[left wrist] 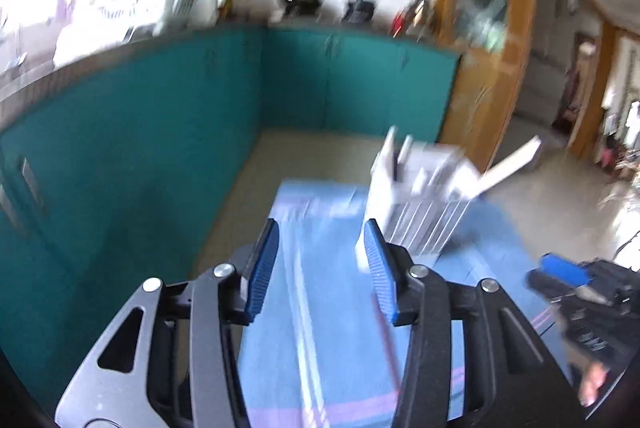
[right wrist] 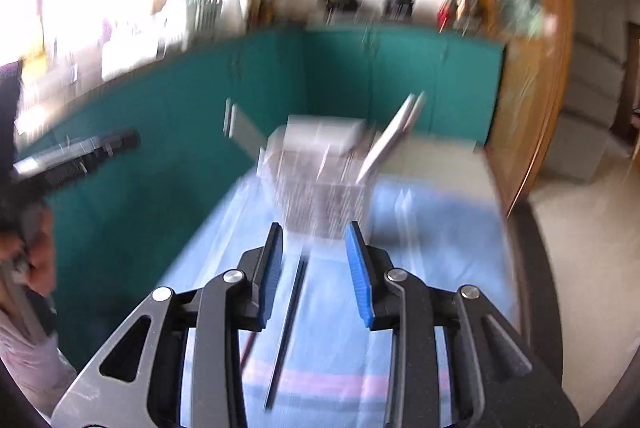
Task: Organize utensils
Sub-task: 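Grasp the red chopstick with the left tool while the right tool grasps the black chopstick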
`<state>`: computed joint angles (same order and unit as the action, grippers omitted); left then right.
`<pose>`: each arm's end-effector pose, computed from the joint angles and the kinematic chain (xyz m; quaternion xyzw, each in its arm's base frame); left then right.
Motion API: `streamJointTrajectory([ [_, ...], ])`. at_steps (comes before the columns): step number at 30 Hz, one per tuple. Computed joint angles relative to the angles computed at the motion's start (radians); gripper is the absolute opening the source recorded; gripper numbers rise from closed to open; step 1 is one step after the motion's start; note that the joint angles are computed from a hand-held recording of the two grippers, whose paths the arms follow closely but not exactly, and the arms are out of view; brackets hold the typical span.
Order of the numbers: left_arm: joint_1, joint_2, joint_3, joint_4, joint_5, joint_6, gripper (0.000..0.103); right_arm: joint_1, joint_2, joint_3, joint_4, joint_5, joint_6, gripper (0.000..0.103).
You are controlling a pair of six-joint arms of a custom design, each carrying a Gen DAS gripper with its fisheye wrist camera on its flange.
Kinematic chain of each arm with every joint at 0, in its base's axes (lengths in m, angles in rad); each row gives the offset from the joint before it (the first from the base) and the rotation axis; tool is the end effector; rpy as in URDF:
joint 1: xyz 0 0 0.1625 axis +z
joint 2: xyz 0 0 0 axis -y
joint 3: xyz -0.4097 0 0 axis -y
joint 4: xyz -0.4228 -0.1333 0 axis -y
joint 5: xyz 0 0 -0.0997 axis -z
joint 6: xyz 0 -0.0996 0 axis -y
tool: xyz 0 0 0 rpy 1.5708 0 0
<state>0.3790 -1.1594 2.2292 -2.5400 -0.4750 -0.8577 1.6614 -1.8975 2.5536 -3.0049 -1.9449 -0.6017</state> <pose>-0.3467 -0.3769 0.1118 0.1676 0.8363 -0.4223 0.3068 0.1272 -0.3295 0.2965 0.2421 -0.8792 0.3171 0.2607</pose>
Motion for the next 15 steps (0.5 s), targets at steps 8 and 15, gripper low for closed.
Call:
streamJointTrajectory([
  [8, 0.037, 0.084, 0.052, 0.057, -0.157, -0.128, 0.050, -0.067, 0.338, -0.008, -0.109, -0.101, 0.084, 0.032],
  [15, 0.061, 0.128, 0.037, 0.007, -0.170, -0.107, 0.050, -0.076, 0.391, -0.016, -0.131, -0.134, 0.087, 0.032],
])
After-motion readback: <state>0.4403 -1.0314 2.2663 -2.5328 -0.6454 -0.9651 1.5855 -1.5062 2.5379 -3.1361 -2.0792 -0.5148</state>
